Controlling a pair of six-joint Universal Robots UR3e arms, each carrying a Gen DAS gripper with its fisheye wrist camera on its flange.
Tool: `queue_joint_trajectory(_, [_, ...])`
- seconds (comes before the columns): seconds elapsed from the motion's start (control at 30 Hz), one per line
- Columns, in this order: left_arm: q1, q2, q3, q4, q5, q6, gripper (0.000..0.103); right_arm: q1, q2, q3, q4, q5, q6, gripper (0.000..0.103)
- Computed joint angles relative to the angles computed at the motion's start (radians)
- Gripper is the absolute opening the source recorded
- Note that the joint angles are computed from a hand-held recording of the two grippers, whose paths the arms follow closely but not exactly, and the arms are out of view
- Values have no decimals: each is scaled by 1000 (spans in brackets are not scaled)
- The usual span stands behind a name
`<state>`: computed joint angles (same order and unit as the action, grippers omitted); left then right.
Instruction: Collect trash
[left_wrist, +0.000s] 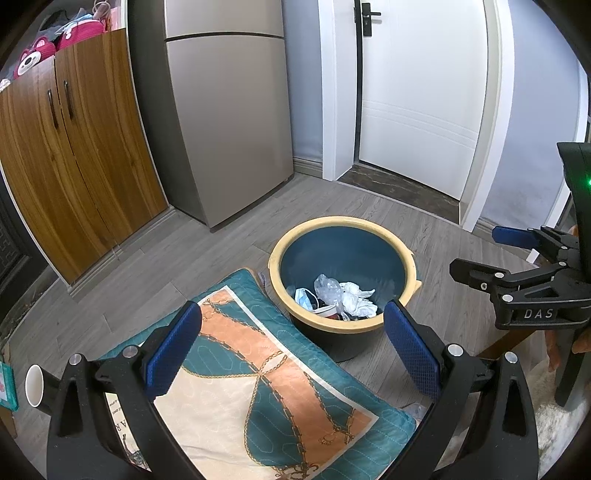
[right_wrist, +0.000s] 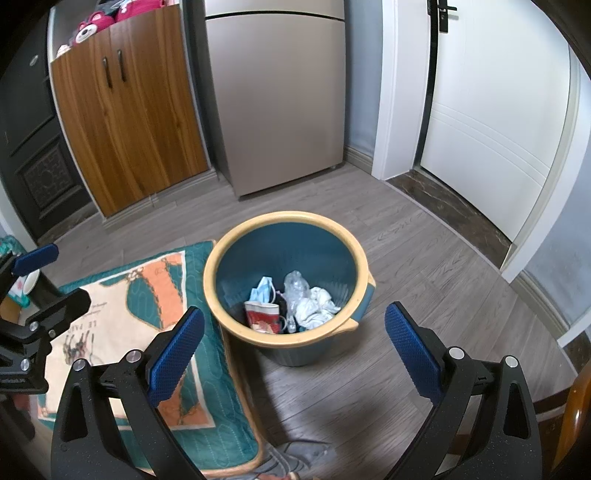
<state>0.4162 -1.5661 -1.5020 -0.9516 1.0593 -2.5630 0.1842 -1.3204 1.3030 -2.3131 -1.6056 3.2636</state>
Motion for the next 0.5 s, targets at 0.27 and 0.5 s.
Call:
queue_joint_trajectory(0.27, [4, 8, -10, 5, -6, 13, 97, 3, 0, 3, -2, -3, 2, 97])
queue_joint_trajectory(0.5, [9, 8, -7, -4, -14, 20, 97, 4, 1, -2, 2, -4, 4, 97])
